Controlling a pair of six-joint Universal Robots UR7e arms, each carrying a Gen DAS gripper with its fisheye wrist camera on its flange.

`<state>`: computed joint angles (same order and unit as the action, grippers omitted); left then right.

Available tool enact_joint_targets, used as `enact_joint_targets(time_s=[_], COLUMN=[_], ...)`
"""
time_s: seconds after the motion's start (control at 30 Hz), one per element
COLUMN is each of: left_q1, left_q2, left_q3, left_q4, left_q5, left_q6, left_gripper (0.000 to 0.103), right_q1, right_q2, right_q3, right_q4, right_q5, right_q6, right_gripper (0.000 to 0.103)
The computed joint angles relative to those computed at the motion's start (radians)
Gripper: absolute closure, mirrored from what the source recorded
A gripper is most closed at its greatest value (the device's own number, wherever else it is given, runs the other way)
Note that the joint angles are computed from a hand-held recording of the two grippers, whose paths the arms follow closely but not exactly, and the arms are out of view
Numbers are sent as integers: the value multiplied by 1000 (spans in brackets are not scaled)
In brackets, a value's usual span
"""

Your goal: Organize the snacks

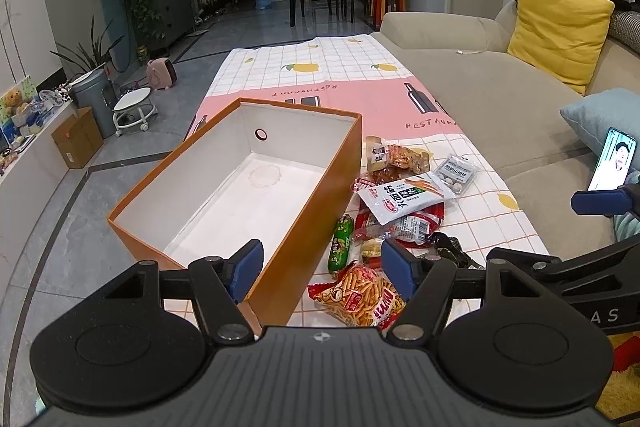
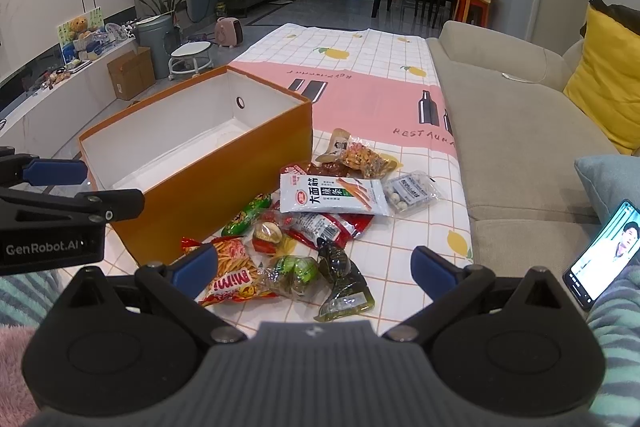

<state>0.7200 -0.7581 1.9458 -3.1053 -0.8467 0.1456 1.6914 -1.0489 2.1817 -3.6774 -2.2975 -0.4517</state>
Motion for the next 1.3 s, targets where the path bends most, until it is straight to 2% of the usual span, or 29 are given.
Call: enact_joint_targets(time_s=[1.3], left_q1=[4], left_q2=[-8], left_q3=[-3], left_q4=[34], left_q5=[-8], left_q6=[-18], left_gripper=[23], right_q1=[4], right_q2=[7], right_q3=[-10], right_q4=[21], right_q5=[-18], right_q6=[2], right_gripper=[4])
